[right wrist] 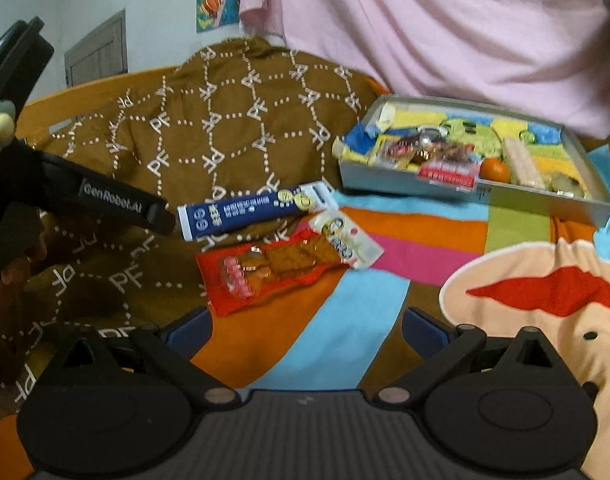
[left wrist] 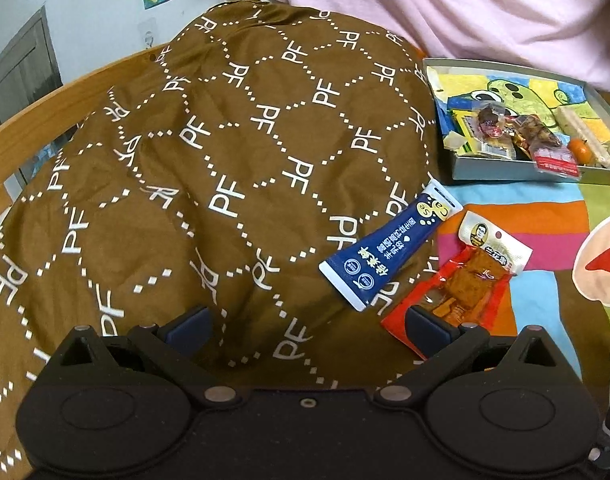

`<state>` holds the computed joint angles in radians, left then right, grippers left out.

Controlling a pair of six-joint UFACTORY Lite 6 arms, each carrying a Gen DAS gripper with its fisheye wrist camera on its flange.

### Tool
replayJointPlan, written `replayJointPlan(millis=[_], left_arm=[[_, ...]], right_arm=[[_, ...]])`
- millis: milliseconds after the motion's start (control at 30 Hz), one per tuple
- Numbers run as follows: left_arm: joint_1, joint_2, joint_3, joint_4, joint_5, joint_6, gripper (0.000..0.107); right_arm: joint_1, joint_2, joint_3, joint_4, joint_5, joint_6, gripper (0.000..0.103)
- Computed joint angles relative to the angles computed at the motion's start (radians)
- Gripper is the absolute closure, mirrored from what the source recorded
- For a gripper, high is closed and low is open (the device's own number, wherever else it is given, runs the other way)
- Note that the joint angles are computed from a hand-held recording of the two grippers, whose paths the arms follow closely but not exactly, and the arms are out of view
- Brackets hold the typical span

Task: Organize snacks
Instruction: 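Lower the left gripper onto the blue Ca tube and close it while the right approaches the red packet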

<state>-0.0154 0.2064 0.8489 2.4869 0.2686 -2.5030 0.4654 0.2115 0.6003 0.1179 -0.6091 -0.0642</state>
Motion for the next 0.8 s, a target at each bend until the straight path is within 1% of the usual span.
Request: replayJointPlan(millis=[133, 300, 567, 700, 800], left_arm=[[-0.007, 0.035, 0.039, -0.011, 0.009, 0.039, 0.005], [-0.019, 0.084, 0.094, -0.002, 0.021, 0.056, 0.005], [-0.020, 0.192, 0.236, 0.088, 0.078, 0.029, 0.005], [0.001, 0.274, 0.354, 0.081, 0.042, 0.028, 0.005], [0.021, 0.337, 0.445, 0.063, 0.000, 0.025, 0.005]], right_arm=[[0.019, 0.031, 0.022, 0.037, 0.012, -0.042, 0.000], [0.030, 0.057, 0.042, 0.043, 0.020, -0.057, 0.000], [0.027, 0.127, 0.119, 0.084, 0.058, -0.062, 0.000], [0.010, 0.185, 0.179, 0.067, 0.076, -0.021, 0.000], [0.010, 0.235, 0.221, 0.077, 0.046, -0.008, 0.000]])
